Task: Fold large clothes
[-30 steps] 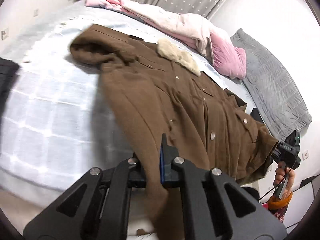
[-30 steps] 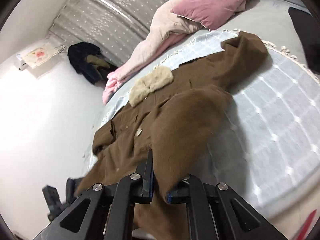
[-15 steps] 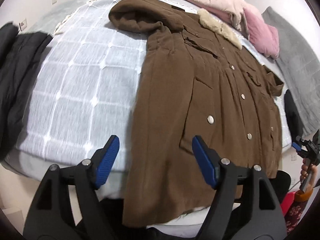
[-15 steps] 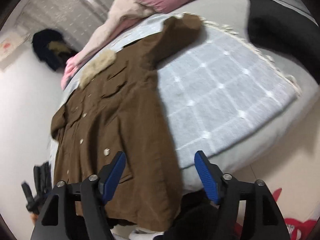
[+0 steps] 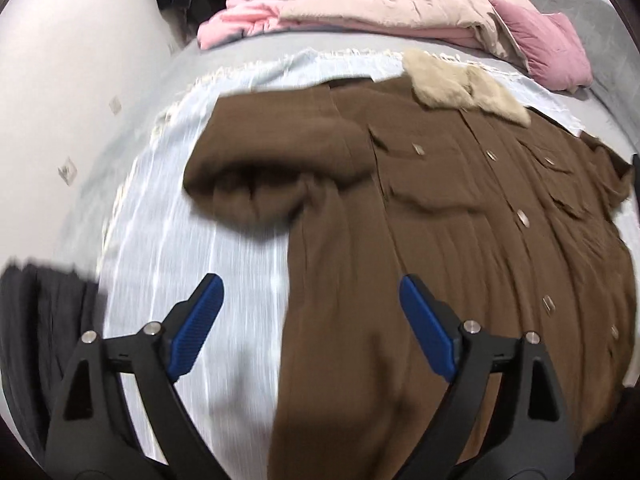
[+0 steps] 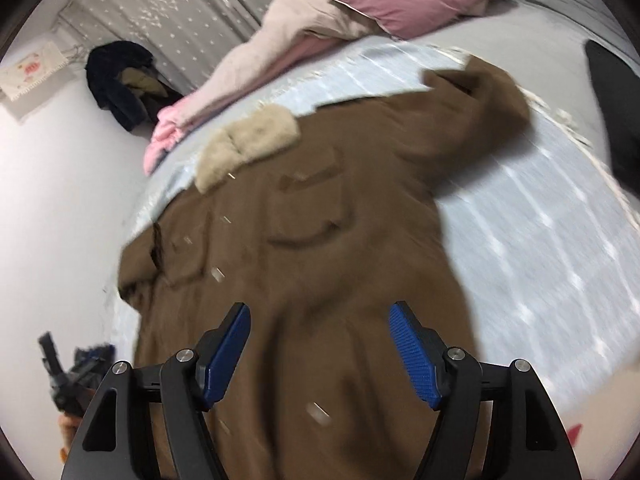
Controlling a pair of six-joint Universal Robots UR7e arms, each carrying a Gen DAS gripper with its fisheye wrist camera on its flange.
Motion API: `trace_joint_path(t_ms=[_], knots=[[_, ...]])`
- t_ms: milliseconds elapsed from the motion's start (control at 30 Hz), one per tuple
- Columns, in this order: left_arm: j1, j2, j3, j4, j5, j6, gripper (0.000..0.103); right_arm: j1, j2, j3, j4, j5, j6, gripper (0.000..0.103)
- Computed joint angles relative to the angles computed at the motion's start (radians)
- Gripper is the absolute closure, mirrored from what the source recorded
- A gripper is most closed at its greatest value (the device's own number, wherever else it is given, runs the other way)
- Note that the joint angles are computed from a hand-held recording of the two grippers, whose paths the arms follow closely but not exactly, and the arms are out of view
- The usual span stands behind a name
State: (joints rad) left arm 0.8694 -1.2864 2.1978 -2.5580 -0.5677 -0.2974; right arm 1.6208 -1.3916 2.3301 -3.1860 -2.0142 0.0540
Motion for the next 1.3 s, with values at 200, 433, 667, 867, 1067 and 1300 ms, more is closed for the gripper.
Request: trace_joint_path(t_ms=[200,433,667,867,1067,1300], knots=[[0.075,0.255,-0.177,-0.195,0.079,0.272,0.013,0.016,0.254,-0.184,-0.039,0.0,-0.118,0.03],[0.143,0.45,-0.371,-0.189,0.144,0.401,0.043,-0.029,0.39,-0.271,-0.056,-0.08,-0.169,0.03],[0.13,0.266,-0.334,-0.181,0.12,0.283,0.086,-0.074,0.395,-0.292,-0.046,-0.087,-0.122,0.03],[0.123,0.061,-0.28,-0.165,0.317,0.237,0.087,-0.072,0.375,-0.271,-0.072,-0.076,-0.132,0.03],[0.234,0.042,-0.295,-0.166,0.732,0.189,0.086,-0.071,0.36,-0.259,-0.076,-0.084,-0.12,0.03],[0.256,0.137,-0.347,-0.824,0.726,0.707,0.028,-0.067,0.342,-0.246,-0.108,-0.1,-0.131,0.03]])
